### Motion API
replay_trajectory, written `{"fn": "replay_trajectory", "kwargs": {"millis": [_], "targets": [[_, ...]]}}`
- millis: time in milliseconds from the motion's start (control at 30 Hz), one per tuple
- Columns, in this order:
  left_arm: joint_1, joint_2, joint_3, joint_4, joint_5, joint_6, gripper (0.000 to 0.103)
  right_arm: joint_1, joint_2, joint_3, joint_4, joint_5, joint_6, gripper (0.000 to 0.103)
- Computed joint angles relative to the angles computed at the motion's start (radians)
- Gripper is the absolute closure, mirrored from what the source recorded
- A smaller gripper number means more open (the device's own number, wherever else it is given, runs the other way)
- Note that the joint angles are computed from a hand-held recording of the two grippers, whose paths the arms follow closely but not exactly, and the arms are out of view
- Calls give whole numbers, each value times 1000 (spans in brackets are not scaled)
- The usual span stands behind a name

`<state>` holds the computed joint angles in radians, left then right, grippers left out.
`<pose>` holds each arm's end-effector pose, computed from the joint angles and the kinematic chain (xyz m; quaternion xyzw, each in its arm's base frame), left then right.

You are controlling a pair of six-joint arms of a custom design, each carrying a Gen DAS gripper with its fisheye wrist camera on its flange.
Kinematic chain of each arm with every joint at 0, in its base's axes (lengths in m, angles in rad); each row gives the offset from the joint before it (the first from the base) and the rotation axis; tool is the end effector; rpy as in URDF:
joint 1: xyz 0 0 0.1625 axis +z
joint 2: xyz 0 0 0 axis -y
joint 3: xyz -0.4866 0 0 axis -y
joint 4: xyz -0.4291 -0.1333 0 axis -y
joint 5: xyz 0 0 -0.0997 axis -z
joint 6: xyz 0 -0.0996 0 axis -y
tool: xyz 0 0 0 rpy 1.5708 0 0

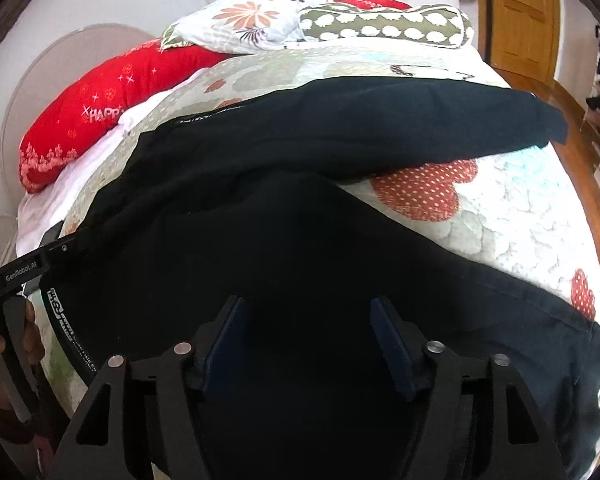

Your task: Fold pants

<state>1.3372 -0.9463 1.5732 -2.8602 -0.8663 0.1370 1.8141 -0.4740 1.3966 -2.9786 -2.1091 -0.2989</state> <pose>0.0171 -0.7825 0.3070 0.0532 0.8931 -0.3207 0.3111 0.2774 -0.7761 0.0134 0.1890 -0.9187 0.2243 0.2645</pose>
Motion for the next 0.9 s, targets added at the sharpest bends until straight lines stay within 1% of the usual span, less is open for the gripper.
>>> {"fn": "replay_trajectory", "kwargs": {"millis": [100,233,467,600,700,767,800,867,900], "targets": [[1,0,-8,12,-5,6,18,-2,-10,-4,9,29,6,35],[2,6,-24,14,-4,26,18,0,-1,-43,14,35,-12,35],[5,28,-72,24,11,63,18,14,54,-176,78,6,-93,35],[9,40,-104,42,10,75,18,17,92,-260,113,11,-122,33],[17,52,-149,87,-4,81,18,16,119,-327,140,14,-176,32],[26,63,-206,163,-38,78,18,18,150,-393,156,-1,-232,30],[32,75,-244,195,-59,88,18,18,165,-426,163,-3,-266,27],[40,98,-302,220,-73,109,18,14,204,-518,205,-3,-321,25],[44,119,-349,252,-77,123,18,13,221,-556,227,-3,-334,24]]}}
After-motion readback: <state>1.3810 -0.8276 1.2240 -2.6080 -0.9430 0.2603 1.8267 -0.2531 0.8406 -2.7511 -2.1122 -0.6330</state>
